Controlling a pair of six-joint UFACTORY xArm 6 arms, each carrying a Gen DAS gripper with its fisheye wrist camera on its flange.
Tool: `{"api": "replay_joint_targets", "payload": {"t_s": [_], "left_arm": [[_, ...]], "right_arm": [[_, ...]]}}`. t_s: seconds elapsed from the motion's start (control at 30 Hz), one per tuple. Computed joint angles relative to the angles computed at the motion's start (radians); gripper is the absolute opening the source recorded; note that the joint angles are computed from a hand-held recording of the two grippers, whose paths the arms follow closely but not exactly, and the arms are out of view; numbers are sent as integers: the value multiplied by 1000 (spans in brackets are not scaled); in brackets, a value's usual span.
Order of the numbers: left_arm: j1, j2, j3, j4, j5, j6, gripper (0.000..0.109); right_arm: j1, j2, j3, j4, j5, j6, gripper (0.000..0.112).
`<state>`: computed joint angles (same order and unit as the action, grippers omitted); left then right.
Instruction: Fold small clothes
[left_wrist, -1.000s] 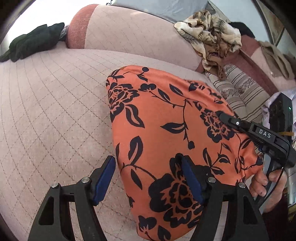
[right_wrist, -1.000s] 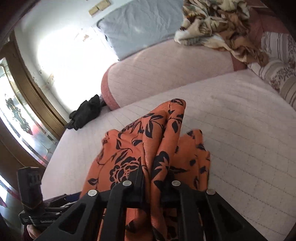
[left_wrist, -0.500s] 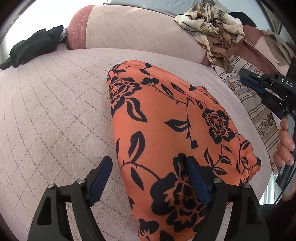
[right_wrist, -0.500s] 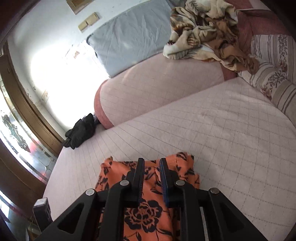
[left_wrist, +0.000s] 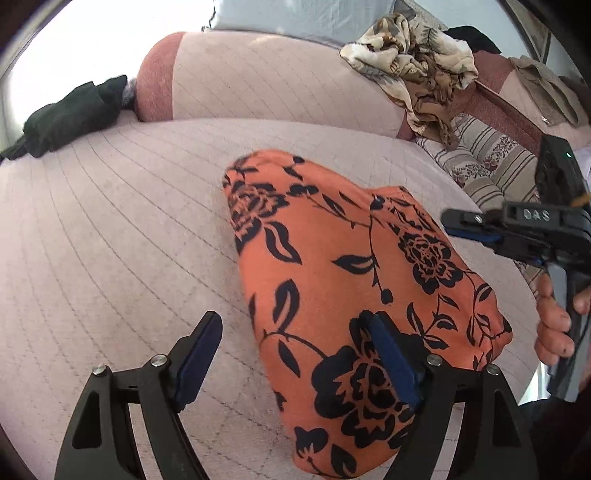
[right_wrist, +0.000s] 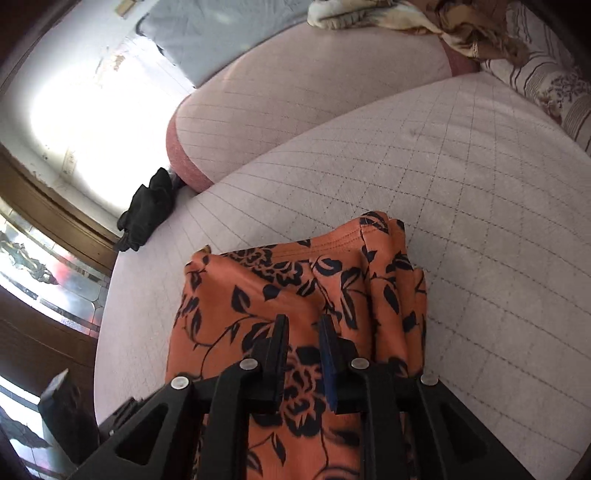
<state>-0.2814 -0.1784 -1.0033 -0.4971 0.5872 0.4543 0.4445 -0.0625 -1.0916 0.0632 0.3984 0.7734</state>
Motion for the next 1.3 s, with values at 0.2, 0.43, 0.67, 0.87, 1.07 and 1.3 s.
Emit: {"api": "replay_joint_targets", "payload": {"t_s": [0.2,0.43,0.67,0.87,1.07,1.3], "left_arm": [[-3,-63,65,275,-8,-173,83],[7,-108,78,212,38,-161,83],[-3,-96,82,364,2,-256,83],[-9,-93,104,380,-44,-227,88],[1,-78,82,332,-14,-199,90],[-3,-82,87,340,-20,-193,90]], "right_arm": [[88,-215,199,-162,50,158,19],[114,-269,268,-80,114,179,18],[87,-87,4,-232,144,185,19],[20,257,-382,-140,346,47,20],[-14,338,-492,-53,384,-1,22],[59,510,-752,66,305,-179,22]]}}
